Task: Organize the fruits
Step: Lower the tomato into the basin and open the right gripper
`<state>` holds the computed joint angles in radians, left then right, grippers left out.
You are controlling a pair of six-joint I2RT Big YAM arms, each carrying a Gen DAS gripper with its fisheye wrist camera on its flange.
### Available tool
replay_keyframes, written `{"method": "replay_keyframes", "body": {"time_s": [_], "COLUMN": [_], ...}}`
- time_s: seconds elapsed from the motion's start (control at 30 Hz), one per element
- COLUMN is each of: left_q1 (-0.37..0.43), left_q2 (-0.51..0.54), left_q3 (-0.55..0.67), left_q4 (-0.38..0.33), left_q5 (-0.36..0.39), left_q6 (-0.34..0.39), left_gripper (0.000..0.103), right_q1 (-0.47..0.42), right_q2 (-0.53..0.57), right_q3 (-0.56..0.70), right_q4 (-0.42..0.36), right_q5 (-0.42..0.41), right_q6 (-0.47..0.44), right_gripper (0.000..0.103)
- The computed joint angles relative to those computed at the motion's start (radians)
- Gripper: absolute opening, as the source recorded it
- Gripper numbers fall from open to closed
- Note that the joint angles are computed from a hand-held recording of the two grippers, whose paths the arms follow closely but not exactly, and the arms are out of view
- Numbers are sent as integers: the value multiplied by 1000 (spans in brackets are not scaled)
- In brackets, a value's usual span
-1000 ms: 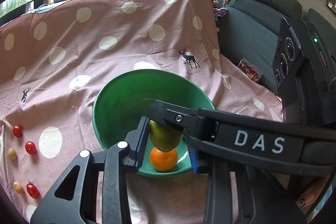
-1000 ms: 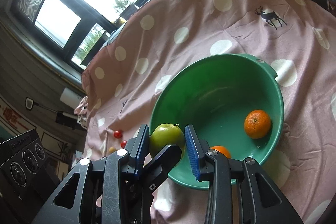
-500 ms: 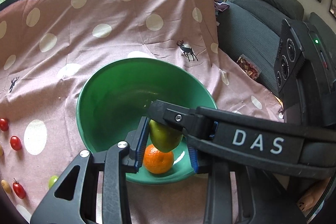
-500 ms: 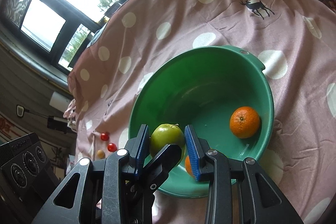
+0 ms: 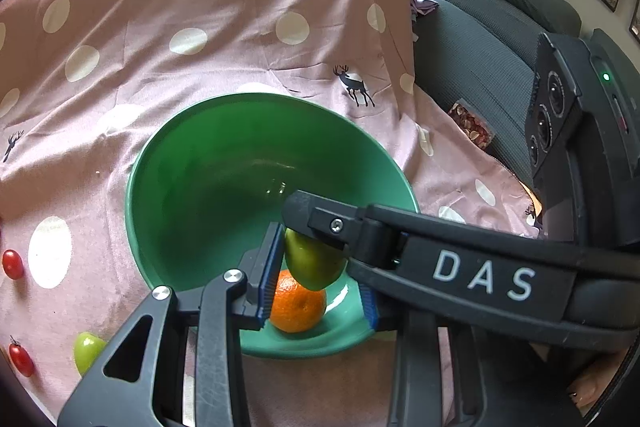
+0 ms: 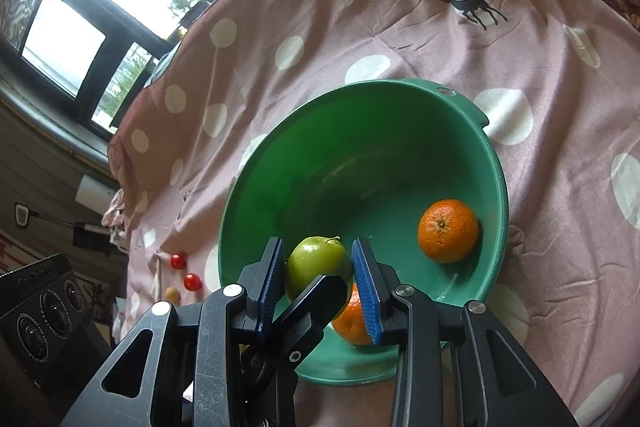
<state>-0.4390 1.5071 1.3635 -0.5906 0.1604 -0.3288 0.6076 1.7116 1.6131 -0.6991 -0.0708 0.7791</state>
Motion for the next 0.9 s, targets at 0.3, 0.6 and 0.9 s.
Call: {"method": "replay_keyframes", "body": {"time_s": [0.3, 0.6, 0.9], "left_q1": [1, 2, 0], "left_q2": [17, 24, -21], "left_q3": [8, 12, -26], "left_q4": [-3, -9, 19], "left_q5": [25, 33, 4], "left_q6": [-17, -21, -23], "left_gripper": [34, 34, 40], "right_q1": [-1, -1, 18], "right_q2": [13, 15, 8], "right_q3": [17, 19, 26], "right_q4": [-34, -40, -54], "right_q5": [16, 18, 101], "right_q6": [8, 11, -17], "right_gripper": [37, 37, 41]}}
